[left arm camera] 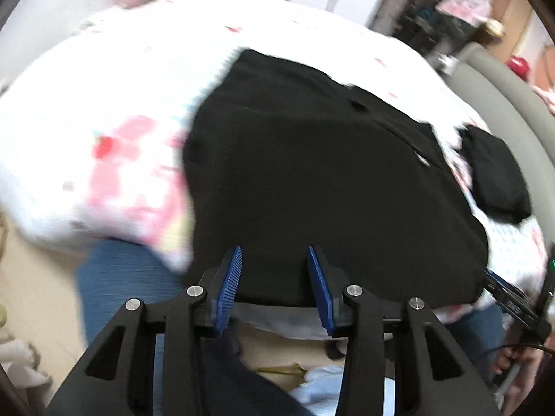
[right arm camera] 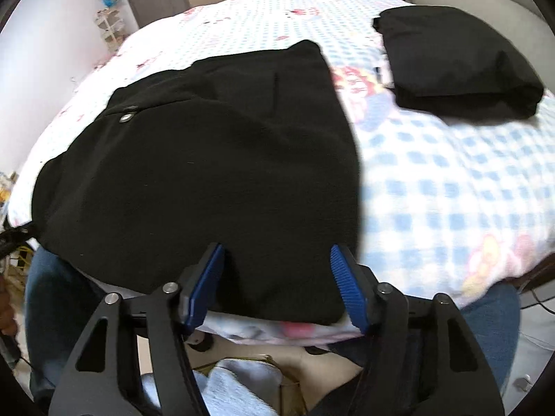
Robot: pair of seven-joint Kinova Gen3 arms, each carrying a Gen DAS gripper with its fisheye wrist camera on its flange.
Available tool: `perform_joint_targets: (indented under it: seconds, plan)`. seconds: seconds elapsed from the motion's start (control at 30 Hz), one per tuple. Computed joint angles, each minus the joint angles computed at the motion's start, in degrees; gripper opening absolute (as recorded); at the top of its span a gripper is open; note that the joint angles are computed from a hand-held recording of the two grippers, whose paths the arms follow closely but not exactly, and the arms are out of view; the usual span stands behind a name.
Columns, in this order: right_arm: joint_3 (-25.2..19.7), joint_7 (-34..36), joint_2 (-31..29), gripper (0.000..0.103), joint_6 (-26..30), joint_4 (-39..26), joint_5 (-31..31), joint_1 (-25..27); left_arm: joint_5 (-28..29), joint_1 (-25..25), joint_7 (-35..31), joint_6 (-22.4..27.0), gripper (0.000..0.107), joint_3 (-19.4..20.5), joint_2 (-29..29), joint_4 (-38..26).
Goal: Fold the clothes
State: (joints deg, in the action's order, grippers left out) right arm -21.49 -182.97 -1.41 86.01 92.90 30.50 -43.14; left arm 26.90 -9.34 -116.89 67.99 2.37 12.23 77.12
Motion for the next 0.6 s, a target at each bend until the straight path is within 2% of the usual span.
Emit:
perform_joint_targets:
  seconds: [0.03, 0.1, 0.17, 0.3, 0.4, 0.47, 0.53, 0.6]
  plan:
    - [-0.5, -1.3, -0.1, 0.077, 1.5, 0.2, 0.2, 0.0, 1.3, -0.9, -0.4, 0.5, 0.045, -0.3, 0.2, 0.2]
    - [-0.5, -3.8, -1.5, 0.076, 1.8, 1.1, 0.0, -0.5, 1.8, -2.0, -0.4, 1.1, 0.045, -0.3, 0.7, 0.3]
    - [-0.5, -4.3, -3.0, 0.076, -0.8, 2.8, -0.9, 0.4, -1.2, -0.4, 1.7, 0.6, 0.046, -0.7, 1.3, 0.0]
    - [0.1, -0.2, -3.9, 0.076, -4.3, 4.3, -3.2, 2.7, -6.7, 1.5, 6.3, -1.0, 0.052, -0.3, 1.9, -0.5]
    - [-1.0, 1.8, -5.5, 0.077, -4.3, 5.7, -3.5, 4.7, -11.5, 5.8, 8.6, -4.1, 0.053, -2.9, 0.9, -0.3]
    - [-1.8, 1.0, -6.1, 0.077, -2.7, 5.8, -3.1, 5.3, -10.1, 4.4, 8.1, -4.0, 0.051, -1.5, 0.7, -0.6]
    - [-2.5, 0.1, -6.8, 0.077, -2.7, 6.1, -2.8, 5.9, -7.4, 2.0, 4.6, -6.0, 0.050, 1.0, -0.5, 1.0]
    - [-3.2, -0.3, -6.9, 0.077, -2.2, 6.0, -2.3, 6.4, -4.3, 2.0, 0.6, -7.9, 0.051, 1.2, -1.7, 2.6]
